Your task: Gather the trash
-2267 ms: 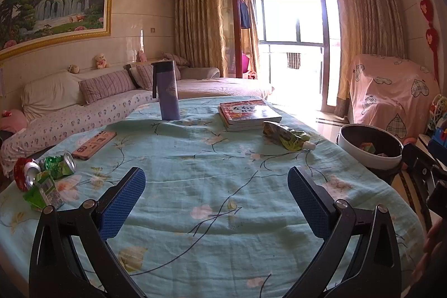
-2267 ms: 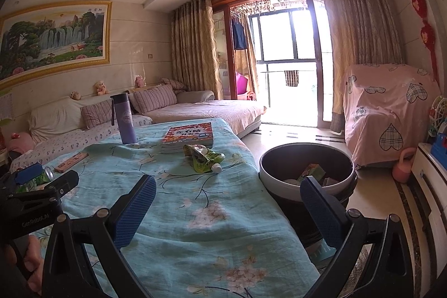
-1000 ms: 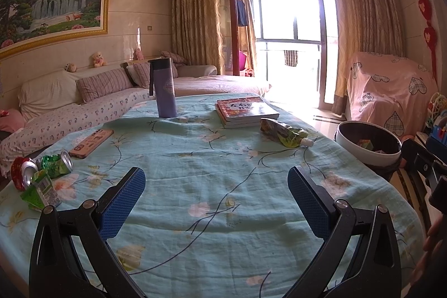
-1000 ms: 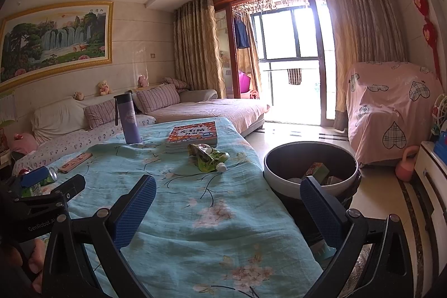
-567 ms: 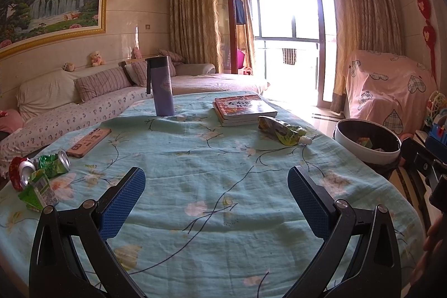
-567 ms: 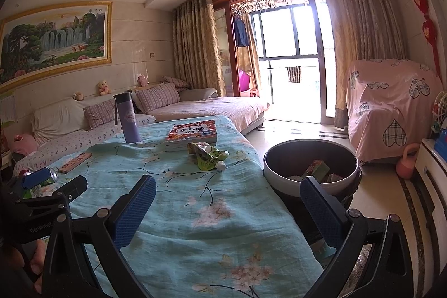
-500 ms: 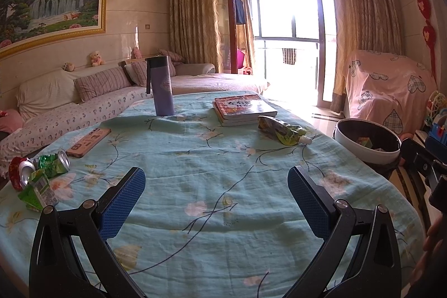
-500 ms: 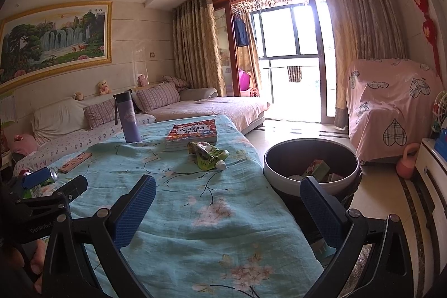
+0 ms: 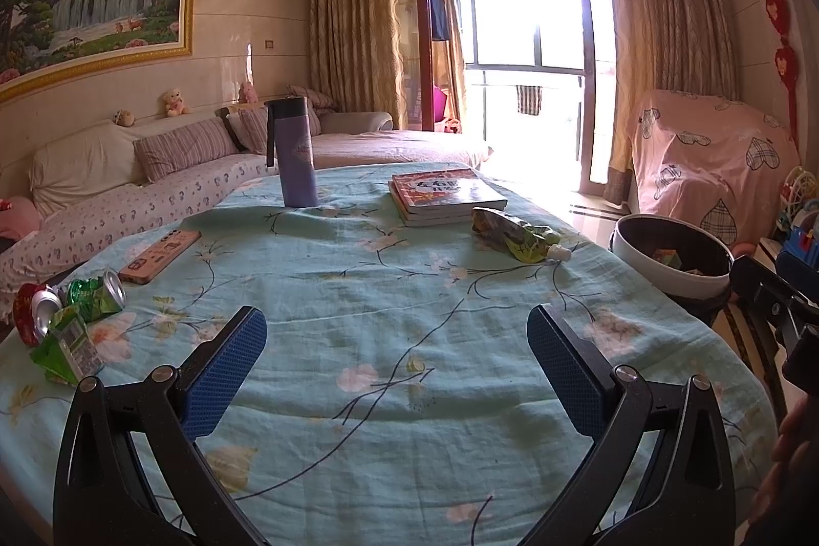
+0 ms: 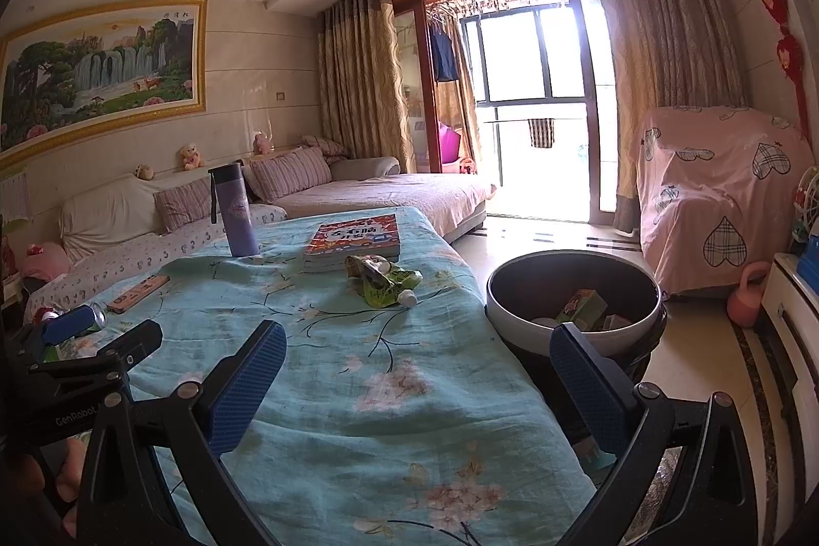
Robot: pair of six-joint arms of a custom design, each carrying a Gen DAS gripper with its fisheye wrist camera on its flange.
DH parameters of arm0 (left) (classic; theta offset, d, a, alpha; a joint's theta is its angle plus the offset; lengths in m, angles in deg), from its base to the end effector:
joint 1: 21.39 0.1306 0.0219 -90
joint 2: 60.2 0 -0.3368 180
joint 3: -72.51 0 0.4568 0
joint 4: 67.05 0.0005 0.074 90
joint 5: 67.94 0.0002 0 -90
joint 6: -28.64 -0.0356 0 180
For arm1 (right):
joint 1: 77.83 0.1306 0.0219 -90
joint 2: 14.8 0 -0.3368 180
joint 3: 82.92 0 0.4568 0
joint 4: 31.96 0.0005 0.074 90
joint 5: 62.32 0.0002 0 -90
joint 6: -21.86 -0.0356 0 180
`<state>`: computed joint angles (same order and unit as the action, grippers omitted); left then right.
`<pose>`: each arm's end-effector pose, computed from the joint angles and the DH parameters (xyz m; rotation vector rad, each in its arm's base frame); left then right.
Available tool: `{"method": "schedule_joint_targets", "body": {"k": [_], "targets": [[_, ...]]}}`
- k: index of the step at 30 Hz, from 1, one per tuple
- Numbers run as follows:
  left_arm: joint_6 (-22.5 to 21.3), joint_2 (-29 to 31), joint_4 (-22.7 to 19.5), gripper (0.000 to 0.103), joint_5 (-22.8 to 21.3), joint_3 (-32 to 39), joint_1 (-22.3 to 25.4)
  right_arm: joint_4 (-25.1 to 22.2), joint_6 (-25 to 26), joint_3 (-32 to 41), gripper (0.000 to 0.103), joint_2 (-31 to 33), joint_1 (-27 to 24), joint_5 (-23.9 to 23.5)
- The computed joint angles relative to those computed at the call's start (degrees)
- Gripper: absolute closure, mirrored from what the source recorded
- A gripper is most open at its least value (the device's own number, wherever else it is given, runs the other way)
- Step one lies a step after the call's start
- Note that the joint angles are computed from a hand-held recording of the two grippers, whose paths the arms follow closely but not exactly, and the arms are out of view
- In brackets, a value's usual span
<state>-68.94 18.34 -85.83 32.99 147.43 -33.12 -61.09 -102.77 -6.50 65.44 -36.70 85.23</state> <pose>0.4994 -0.1111 0.3901 0.4519 1.9088 -0.2346 0.3956 0.3050 0.3813 0.4326 1.8201 -0.1788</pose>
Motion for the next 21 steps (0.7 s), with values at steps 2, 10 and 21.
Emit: {"method": "schedule_joint_targets", "body": {"k": [2, 10, 21], "targets": [[-0.08, -0.03, -0.08, 0.000, 0.11, -0.02, -0.01, -0.28, -0.17, 0.09, 0.000, 0.05, 0.01, -0.09], [0.15, 0.31, -1.33, 0.000, 1.16, 0.52, 0.29, -1.08, -0.88, 0.34, 0.000, -0.06, -0.11, -0.70], [0.43, 1.74, -3.95, 0.000, 3.00, 2.10, 0.49, -3.50, -3.25, 1.10, 0.000, 0.37, -1.23, -2.50]]}}
